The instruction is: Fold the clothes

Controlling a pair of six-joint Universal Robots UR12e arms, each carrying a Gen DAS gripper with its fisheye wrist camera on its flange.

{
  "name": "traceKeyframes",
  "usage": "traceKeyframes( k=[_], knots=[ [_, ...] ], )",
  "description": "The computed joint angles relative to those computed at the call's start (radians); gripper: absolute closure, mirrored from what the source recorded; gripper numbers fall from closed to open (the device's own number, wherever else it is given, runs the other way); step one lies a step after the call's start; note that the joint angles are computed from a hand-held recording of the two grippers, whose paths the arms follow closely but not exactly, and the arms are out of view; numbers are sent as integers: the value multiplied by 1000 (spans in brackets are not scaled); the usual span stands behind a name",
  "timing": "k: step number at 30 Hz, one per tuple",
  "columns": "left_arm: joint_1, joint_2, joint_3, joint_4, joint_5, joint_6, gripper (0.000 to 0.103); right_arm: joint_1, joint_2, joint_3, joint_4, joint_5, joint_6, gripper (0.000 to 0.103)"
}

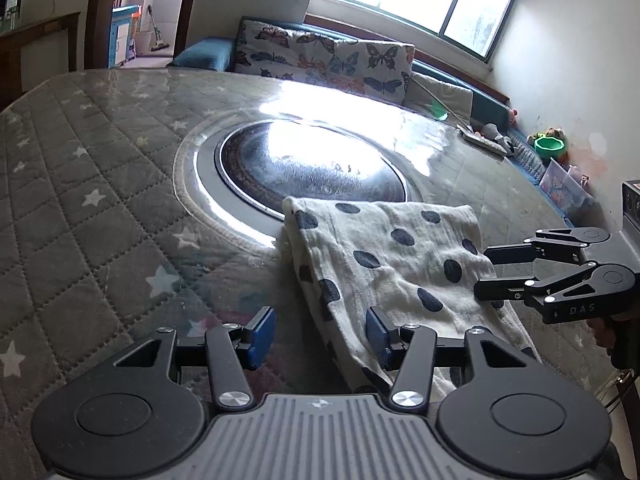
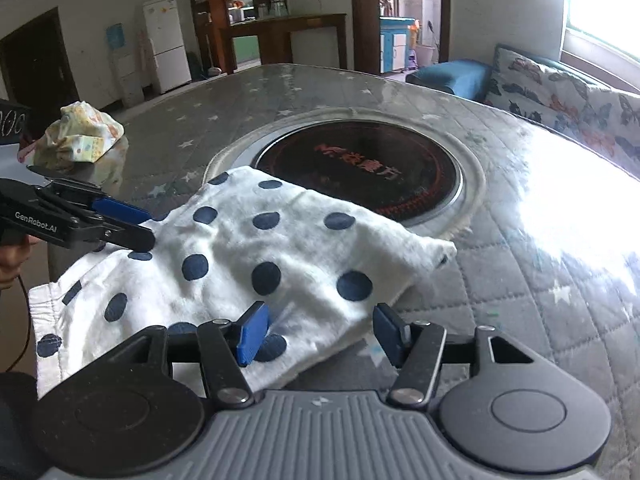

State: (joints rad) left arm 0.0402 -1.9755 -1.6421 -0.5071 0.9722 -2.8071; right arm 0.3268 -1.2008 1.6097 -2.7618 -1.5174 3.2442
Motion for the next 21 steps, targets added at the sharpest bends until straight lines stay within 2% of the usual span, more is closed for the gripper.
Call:
traceKeyframes(
  k=[3,6,10,17,21],
  knots=[
    [-1,5,-8,15,4,13,49,2,-9,10,-24,-3,6,44],
    [-7,7,-13,19,38,30,49,3,-16,19,-38,18,2,43],
    [-4,13,-23,33,37,32,49,12,-20,26,-17,13,-10,43],
    [-2,37,-41,63,-7,33,48,23,-41,49,-52,12,-10,43],
    [-10,56,-58,65,-20,56,48,31,-43,50,-41,29,-30,38]
  ],
)
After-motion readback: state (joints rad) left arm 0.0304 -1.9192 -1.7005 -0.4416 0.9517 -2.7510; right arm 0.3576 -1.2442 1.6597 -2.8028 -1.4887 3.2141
